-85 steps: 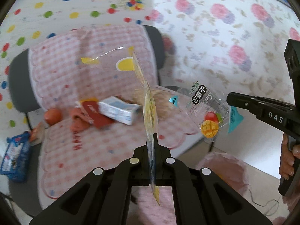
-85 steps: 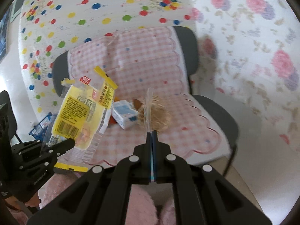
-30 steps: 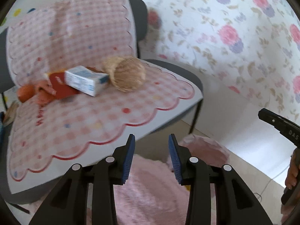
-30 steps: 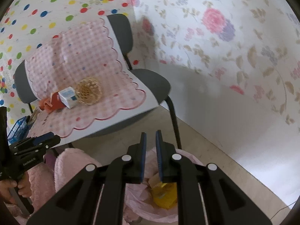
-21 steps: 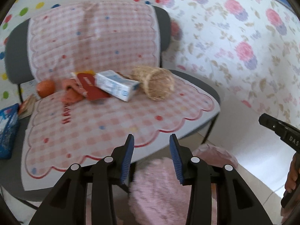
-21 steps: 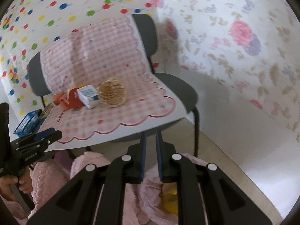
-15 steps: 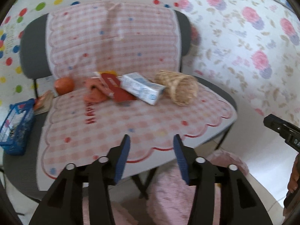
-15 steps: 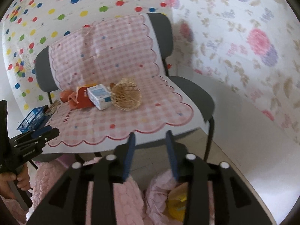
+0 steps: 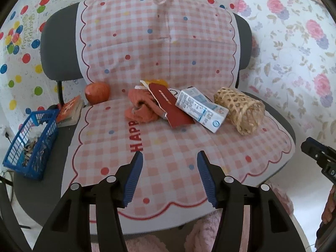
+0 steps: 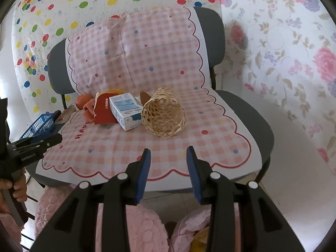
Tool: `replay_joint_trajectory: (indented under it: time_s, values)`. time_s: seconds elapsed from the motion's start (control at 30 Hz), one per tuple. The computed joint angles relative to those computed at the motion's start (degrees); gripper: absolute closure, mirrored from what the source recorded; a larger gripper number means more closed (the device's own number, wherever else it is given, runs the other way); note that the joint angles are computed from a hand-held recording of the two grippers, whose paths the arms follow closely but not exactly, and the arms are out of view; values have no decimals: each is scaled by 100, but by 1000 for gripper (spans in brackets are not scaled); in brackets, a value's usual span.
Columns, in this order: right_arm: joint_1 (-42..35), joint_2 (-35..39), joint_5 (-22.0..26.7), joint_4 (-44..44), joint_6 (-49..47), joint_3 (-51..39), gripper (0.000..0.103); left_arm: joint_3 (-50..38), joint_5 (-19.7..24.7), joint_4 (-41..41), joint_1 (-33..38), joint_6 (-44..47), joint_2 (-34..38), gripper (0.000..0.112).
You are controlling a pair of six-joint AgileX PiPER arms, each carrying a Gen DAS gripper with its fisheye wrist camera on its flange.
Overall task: Collect trash
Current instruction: 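Move both open tools back over the chair, then grasp the red packet with the left tool and lift it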
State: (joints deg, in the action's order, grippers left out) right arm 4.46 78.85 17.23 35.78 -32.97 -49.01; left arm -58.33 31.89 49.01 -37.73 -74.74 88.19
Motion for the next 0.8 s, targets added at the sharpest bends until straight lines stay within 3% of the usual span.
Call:
replay_joint_trajectory:
  time_s: [0.13, 0.27, 0.43, 0.53, 0.63, 0.8]
  values:
    - [-79, 518, 35, 263, -341, -410, 68, -401, 5, -271, 160, 315, 332, 56]
    - [-112, 1074, 66, 305, -417, -903, 68, -719, 55, -319, 280, 410, 627, 47]
    - [-145, 1677, 173, 279, -372, -1478, 68, -1029, -201, -668, 613, 699, 986, 46]
    - [-150, 2017, 240, 235, -296, -1793, 68, -1376, -357, -1153, 804, 1113, 1345, 50]
    - [-175, 2178, 280, 306, -353, -1936, 68, -1788, -418, -1770, 964, 1668, 1737, 63]
    - [-212, 2348, 313, 232, -276, -2101, 68, -2548, -351, -3044, 1262, 2765, 2406, 68]
